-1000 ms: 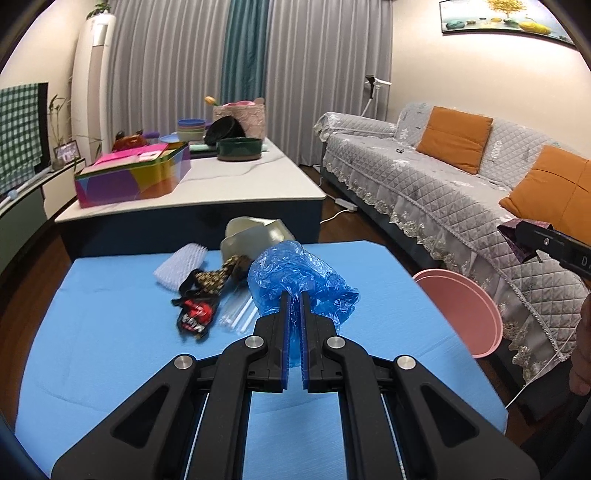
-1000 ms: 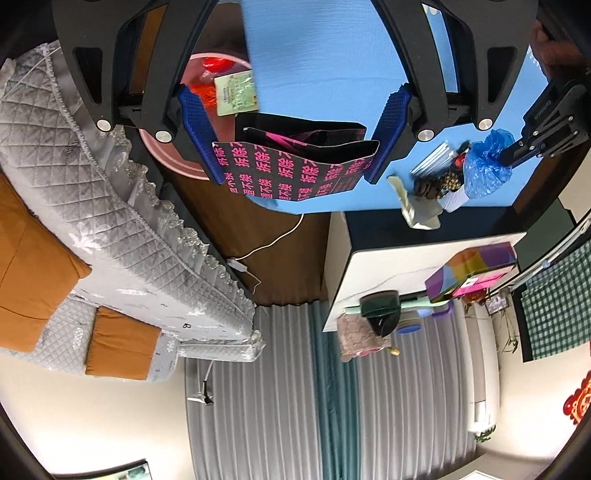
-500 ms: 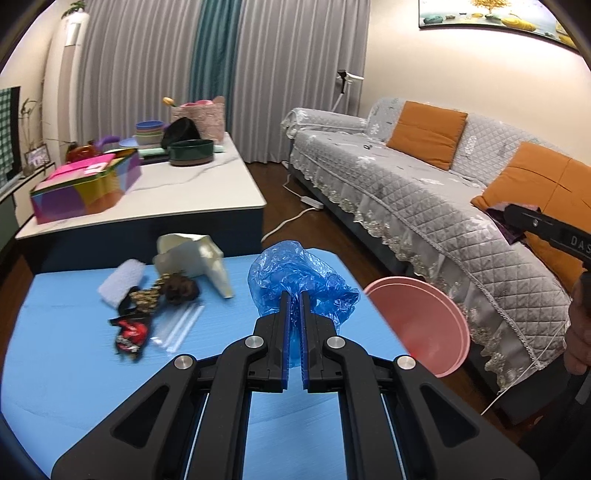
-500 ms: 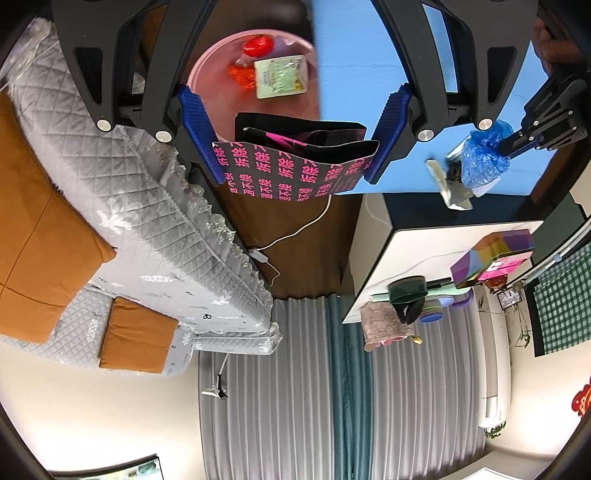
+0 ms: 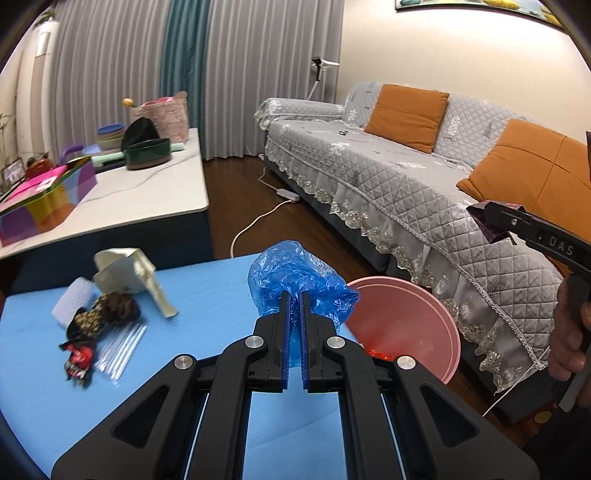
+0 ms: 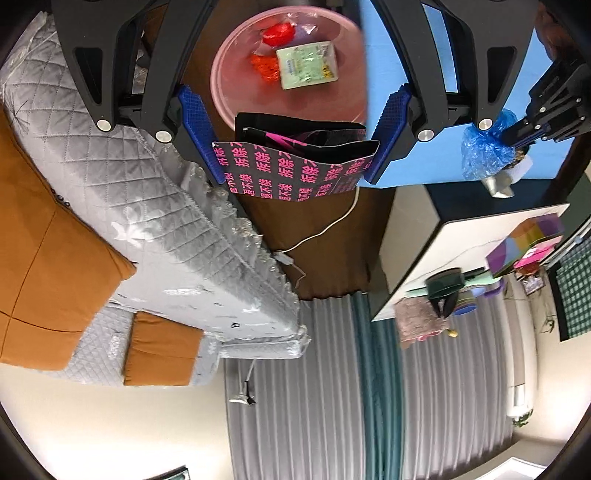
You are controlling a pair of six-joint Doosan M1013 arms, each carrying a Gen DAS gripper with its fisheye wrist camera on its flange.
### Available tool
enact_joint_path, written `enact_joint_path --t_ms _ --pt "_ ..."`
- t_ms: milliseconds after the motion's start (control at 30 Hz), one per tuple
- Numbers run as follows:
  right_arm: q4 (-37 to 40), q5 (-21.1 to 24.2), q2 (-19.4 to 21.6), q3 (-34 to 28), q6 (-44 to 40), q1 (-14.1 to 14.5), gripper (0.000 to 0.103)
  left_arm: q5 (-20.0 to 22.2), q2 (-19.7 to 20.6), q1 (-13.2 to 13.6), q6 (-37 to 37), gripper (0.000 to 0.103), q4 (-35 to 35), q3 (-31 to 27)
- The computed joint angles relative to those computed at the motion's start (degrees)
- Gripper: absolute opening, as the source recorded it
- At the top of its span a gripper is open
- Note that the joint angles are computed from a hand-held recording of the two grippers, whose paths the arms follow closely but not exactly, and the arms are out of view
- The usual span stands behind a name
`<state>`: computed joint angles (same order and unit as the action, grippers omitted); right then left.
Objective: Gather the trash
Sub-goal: 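Open the right gripper over the bin while the left gripper releases the blue bag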
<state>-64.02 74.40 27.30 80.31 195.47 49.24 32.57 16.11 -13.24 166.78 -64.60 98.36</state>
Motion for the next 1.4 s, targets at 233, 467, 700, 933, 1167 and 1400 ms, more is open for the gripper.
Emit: enact_joint_path --t_ms 233,467,700,933,1167,1400 --pt "1.49 -0.8 -0.04 1.3 0.63 -1.31 0.075 0.23 2.02 -2.63 -0.18 0.004 0.65 -1.4" --pt "3.26 -0.23 0.31 1.55 -0.62 -2.03 0.075 1.55 4.02 -4.61 0.02 0.004 1.05 -2.35" --pt "4.78 -0.26 0.33 2.12 -0.98 -2.68 0.075 2.62 5.77 -6.2 -0.72 0.004 2.31 -3.04" --pt "5.93 -0.76 0.44 2.35 -0.69 -3.31 0.076 3.5 6.58 -7.21 -0.05 0.004 2.73 -3.19" --pt "6.62 0.15 0.41 2.31 0.21 -3.6 0.086 5.9 7.03 -7.09 -0.69 0.039 4.39 -3.34" --pt "5.86 -0.75 0.34 2.01 1.24 -3.27 0.086 7.21 5.63 -5.19 -1.79 0.039 2.91 -2.52"
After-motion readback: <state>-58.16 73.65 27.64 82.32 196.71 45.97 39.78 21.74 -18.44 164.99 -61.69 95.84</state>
